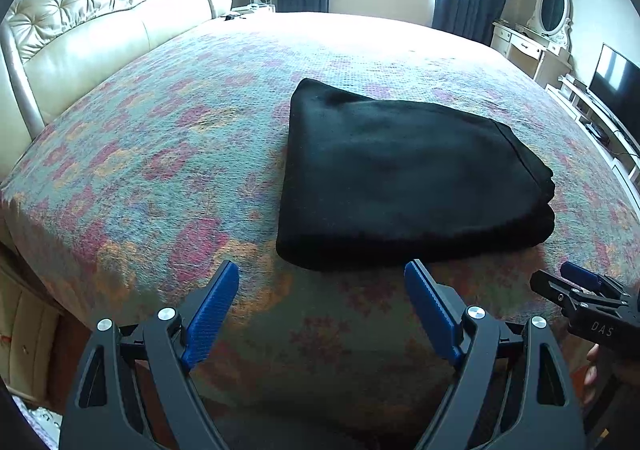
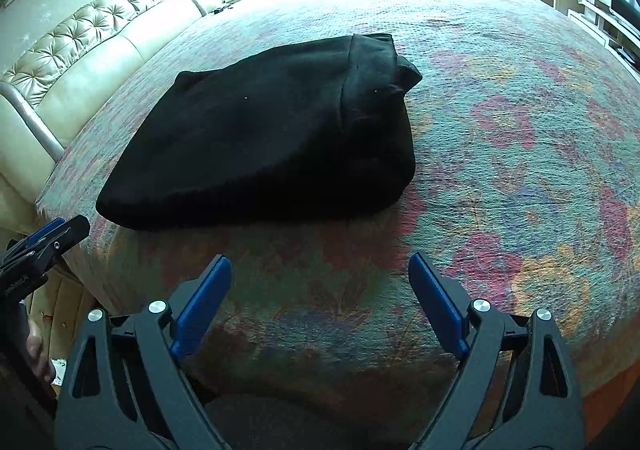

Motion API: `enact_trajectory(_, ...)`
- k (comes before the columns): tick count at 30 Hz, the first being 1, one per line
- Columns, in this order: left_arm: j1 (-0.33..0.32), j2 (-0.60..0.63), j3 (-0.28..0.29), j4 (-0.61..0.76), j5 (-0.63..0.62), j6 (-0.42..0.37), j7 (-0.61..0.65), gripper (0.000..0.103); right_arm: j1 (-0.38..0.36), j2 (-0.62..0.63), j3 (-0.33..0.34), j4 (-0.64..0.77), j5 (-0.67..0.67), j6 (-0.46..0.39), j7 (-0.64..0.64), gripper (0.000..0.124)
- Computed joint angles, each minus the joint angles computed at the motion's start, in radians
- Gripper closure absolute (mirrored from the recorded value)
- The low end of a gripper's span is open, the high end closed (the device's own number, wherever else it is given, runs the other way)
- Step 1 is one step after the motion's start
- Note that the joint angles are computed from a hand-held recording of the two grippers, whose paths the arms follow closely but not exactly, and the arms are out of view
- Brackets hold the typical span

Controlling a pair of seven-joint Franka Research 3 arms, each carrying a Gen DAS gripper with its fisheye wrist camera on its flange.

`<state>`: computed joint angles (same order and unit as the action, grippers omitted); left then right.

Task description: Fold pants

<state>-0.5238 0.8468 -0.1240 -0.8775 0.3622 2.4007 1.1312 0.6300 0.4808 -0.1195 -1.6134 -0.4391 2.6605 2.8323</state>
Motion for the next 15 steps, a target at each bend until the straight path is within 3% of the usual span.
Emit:
enact_trajectory(10, -0.010, -0.008, 0.002, -0.015, 0.016, 0.019, 0.029, 0.017, 0.003, 0.007, 0.003, 0.010, 0.007, -0.005, -0.008, 0.034)
enact_trajectory(13, -0.035, -0.016, 0.036, -0.024, 0.057, 0.029, -0.017, 0.014, 0.007, 0.007, 0.000, 0.009, 0.004, -0.004, -0.004, 0.034)
enact_trajectory(15, -0.071, -0.001, 0.079, 0.010, 0.119, -0.007, -0.051, 0.014, 0.010, 0.008, -0.002, 0.009, 0.001, -0.004, 0.000, 0.034)
